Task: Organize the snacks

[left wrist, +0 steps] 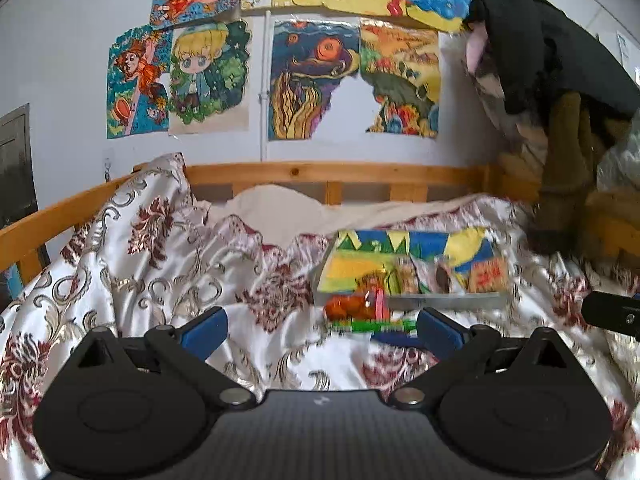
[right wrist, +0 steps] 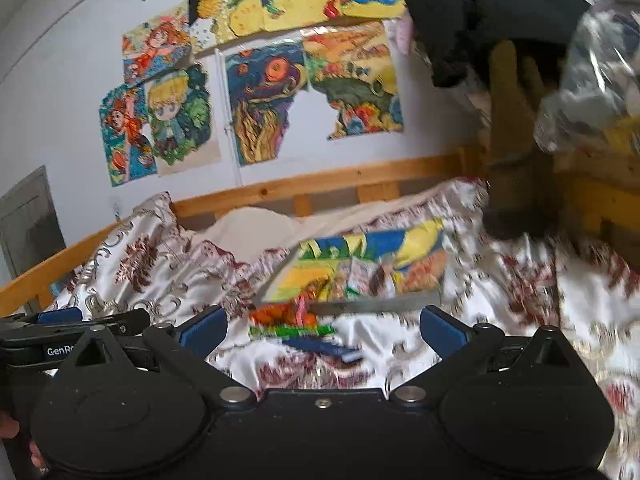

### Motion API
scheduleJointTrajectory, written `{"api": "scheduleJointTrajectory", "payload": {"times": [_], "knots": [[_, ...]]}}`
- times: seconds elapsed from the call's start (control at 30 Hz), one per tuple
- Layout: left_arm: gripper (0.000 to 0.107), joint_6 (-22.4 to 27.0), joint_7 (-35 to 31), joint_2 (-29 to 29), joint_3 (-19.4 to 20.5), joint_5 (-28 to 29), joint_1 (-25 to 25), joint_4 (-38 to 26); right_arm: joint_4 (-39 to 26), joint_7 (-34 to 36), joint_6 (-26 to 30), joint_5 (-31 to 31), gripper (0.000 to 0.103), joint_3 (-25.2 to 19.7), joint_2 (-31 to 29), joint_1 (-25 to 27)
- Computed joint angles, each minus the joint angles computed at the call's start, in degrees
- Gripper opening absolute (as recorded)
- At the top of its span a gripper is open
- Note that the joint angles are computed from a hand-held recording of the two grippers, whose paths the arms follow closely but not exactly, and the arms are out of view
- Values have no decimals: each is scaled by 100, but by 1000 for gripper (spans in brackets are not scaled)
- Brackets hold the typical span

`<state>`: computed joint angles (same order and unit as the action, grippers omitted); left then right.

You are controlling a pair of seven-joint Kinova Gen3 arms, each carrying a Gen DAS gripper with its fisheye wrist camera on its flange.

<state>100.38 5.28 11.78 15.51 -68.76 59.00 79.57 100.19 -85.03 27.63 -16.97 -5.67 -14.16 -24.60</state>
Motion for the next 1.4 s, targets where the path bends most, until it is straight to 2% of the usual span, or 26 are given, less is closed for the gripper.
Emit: {"api": "scheduleJointTrajectory", "payload": {"times": [0.3, 0.53, 0.73, 0.87, 1.03, 1.2, 1.27, 1.33, 1.4], "knots": [[103, 71, 298, -114, 207, 395, 129, 260, 221, -1056, 370, 879, 102, -746, -365, 465], [103, 234, 156, -122, 285, 599, 218, 85, 61, -1519, 848, 1313, 102, -995, -514, 544], [103, 497, 63, -153, 275, 743, 262, -341, -396, -1552, 1371, 1355, 102, -944, -535, 400], [103, 765, -197, -81, 225, 694, 293, -757, -1046, -1552, 2034, 1400, 102, -964, -353, 387], [103, 859, -564, -41, 100, 502, 347, -1029, -2166, -1880, 3089, 1852, 102, -1236, 150, 480], [103, 490, -1284, -111, -40, 739, 65, -1223, -3421, -2166, 4157, 2672, 102, -1523, 869, 182], [103, 371, -1750, -78, 84, 854, -289, -1328, -3837, -1980, 4442, 2831, 102, -1485, 1138, -19], [103, 113, -2094, -75, -159, 1043, -380, -1377, -4368, -1726, 4820, 3079, 102, -1464, 1484, -252], [103, -238, -2326, -124, -227, 1185, -593, -1275, -4899, -1493, 5132, 3237, 102, -1305, 1838, -526]]}}
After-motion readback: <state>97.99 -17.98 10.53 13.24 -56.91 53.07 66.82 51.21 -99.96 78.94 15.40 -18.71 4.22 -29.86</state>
